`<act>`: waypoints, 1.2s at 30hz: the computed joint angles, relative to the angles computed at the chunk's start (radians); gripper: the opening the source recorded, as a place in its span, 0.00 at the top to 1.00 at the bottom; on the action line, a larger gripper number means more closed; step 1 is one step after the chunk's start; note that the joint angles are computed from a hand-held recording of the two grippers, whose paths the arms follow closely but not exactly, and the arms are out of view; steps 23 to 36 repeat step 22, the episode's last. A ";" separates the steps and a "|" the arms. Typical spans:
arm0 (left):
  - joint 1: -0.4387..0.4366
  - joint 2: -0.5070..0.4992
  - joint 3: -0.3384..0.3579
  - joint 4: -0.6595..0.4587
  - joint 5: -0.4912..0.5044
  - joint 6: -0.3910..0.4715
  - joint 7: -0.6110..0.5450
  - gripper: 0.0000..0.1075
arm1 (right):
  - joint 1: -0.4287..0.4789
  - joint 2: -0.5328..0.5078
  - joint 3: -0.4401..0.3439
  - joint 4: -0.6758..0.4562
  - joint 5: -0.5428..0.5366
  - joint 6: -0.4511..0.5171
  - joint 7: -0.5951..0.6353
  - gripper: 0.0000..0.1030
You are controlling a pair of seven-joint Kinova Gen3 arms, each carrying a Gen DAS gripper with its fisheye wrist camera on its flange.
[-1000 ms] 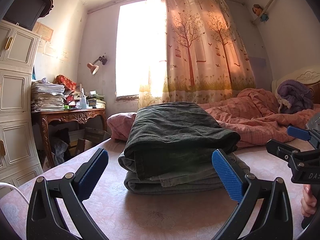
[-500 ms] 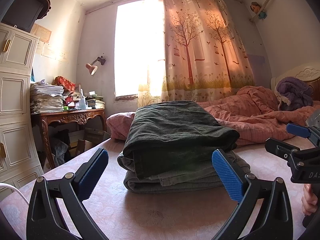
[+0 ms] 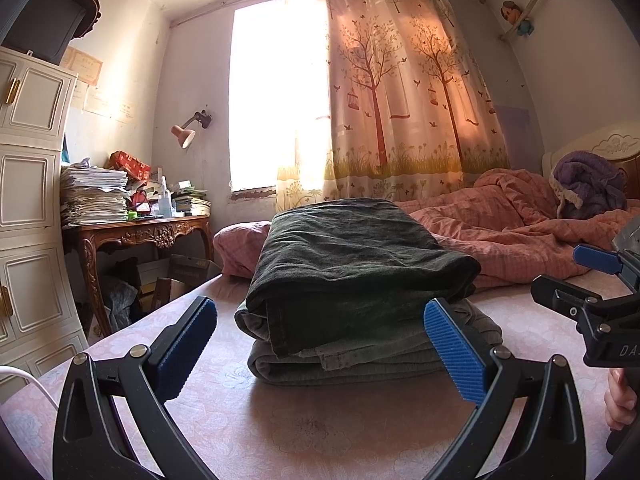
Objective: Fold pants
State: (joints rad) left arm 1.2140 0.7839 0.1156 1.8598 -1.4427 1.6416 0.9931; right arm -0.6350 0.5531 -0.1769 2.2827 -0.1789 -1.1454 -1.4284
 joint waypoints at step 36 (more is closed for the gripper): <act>-0.008 -0.005 0.005 0.021 -0.002 -0.007 -0.002 0.04 | 0.018 0.009 -0.002 0.001 0.026 0.021 -0.019 0.00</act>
